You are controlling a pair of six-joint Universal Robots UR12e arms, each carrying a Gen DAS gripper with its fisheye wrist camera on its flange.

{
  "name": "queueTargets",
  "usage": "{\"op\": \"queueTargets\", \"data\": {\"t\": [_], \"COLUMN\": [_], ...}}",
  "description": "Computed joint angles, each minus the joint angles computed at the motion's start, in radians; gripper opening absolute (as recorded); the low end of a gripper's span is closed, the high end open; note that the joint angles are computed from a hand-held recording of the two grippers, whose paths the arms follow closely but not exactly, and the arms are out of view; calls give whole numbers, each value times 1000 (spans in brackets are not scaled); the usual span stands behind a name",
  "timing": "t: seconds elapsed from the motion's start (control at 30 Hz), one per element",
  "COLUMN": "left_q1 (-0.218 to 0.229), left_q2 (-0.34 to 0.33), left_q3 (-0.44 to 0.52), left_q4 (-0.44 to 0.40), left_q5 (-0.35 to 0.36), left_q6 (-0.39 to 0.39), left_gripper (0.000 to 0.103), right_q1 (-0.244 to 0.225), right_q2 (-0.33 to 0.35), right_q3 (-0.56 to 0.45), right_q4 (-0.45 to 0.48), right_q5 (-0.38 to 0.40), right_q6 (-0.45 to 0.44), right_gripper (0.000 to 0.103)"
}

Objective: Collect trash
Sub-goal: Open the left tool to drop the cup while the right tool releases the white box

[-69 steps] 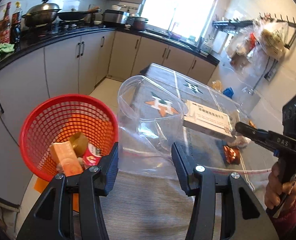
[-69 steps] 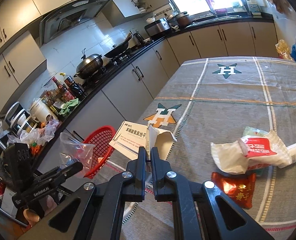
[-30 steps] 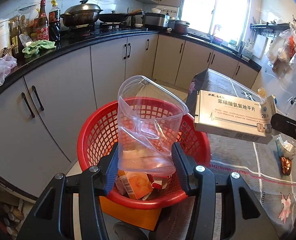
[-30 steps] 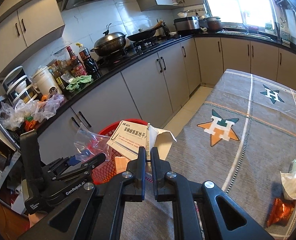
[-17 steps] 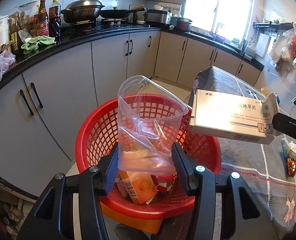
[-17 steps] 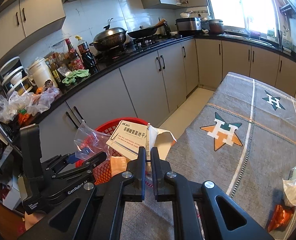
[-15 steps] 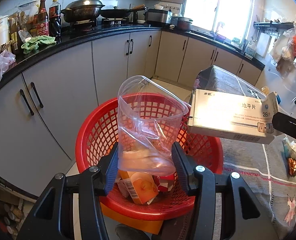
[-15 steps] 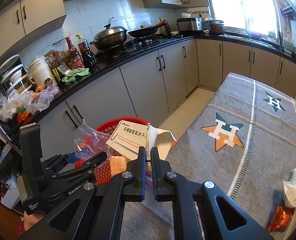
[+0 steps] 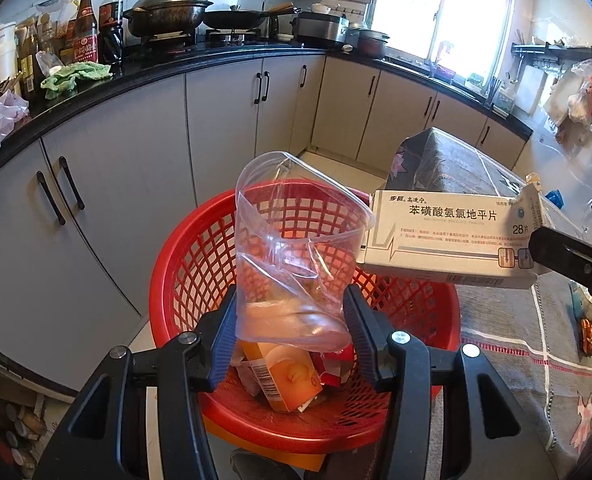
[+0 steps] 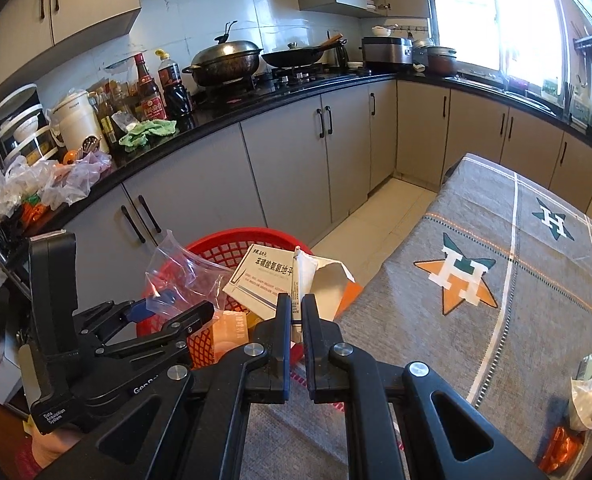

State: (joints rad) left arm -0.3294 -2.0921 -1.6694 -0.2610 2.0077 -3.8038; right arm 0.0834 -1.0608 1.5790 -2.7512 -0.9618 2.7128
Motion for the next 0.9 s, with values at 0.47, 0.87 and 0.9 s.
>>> {"op": "queueTargets", "data": {"t": [0.47,0.87,0.9], "left_q1": [5,4,4], "left_q2": [-7,-9,-8], "left_q3": [6,4,4], "left_q4": [-6,0,-1], "left_q5": [-12,-10,-10], "left_q6": [3,4,4], "left_gripper": [50,50,50], "right_q1": [13,11,9], "right_q2": [8,12,12], "right_q3": [-9,-23,-22], "right_q4": [32,98,98], "right_q5": [6,32,36], "right_q6": [-16,-16,-12], "right_gripper": [7,10,11]}}
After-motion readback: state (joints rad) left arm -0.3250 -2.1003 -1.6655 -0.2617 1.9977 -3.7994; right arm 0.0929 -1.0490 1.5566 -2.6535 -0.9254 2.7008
